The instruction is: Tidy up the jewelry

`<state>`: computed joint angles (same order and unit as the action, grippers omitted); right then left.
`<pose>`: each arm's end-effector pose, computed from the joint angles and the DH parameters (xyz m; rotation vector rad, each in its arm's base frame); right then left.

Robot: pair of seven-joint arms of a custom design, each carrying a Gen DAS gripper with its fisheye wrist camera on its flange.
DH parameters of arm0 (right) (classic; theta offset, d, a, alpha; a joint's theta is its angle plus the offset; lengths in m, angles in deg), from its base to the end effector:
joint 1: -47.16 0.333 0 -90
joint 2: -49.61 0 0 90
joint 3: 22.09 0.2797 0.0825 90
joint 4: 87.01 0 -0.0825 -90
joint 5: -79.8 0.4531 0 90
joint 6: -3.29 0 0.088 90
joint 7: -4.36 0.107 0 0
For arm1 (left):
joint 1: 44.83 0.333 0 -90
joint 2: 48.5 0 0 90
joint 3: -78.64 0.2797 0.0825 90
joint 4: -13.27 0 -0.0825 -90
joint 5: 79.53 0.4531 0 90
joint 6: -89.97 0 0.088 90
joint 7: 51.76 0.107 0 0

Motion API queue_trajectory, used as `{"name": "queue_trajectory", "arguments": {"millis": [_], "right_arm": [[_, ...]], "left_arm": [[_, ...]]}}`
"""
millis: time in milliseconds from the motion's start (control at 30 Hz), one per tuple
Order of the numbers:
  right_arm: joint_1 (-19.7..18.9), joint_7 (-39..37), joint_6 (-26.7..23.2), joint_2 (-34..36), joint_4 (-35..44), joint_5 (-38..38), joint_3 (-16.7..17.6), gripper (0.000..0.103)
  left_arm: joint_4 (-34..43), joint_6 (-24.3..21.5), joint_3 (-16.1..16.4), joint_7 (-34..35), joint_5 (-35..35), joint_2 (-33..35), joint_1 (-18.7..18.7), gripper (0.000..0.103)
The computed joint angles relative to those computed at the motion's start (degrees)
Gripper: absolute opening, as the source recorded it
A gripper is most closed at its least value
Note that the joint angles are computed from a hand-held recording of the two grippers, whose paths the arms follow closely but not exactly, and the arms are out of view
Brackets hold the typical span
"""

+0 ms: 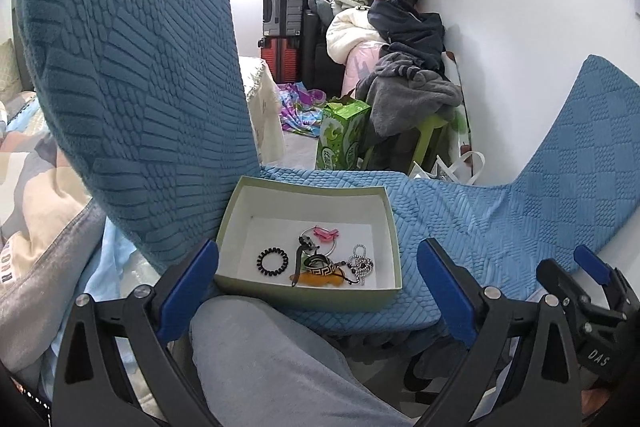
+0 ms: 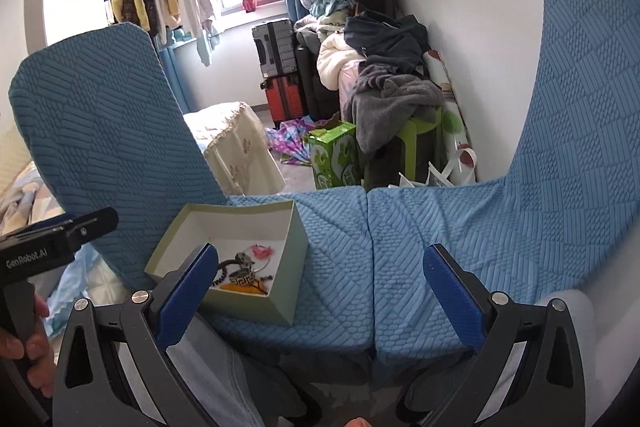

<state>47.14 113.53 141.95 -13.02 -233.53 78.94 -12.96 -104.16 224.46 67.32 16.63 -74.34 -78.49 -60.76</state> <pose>0.3667 0.0750 0.6699 -1.4753 1.7718 -0.8029 0.4548 -0.2587 0.7046 -1.6462 1.9150 -0.9243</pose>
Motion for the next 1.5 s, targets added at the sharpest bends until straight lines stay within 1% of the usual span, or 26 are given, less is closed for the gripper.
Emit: {"name": "queue_trajectory", "arguments": {"millis": [133, 433, 933, 1200, 1500], "right_arm": [[0.3, -0.1, -0.8, -0.2, -0.2, 0.1, -0.2, 0.103], [-0.5, 0.4, -1.3, 0.1, -0.3, -0.2, -0.2, 0.103], [-0.3, 0.8, -2.4, 0.7, -0.1, -0.9, 0.0, 0.103], [-0.2, 0.8, -2.8, 0.9, -0.1, -1.4, 0.4, 0.103], [0.1, 0.8, -2.9, 0.9, -0.5, -1.6, 0.1, 0.103]], "left_arm": [[0.9, -2.3, 0.3, 0.4, -0.6, 0.7, -0.1, 0.100], [0.0, -2.4, 0.0, 0.4, 0.0, 0.4, 0.3, 0.100], [0.3, -5.0, 0.0, 0.2, -0.3, 1.3, 0.3, 0.100], [0.1, -5.5, -0.5, 0.0, 0.3, 1.3, 0.3, 0.100], [-0.4, -4.9, 0.0, 0.3, -0.4, 1.1, 0.0, 0.100]]}}
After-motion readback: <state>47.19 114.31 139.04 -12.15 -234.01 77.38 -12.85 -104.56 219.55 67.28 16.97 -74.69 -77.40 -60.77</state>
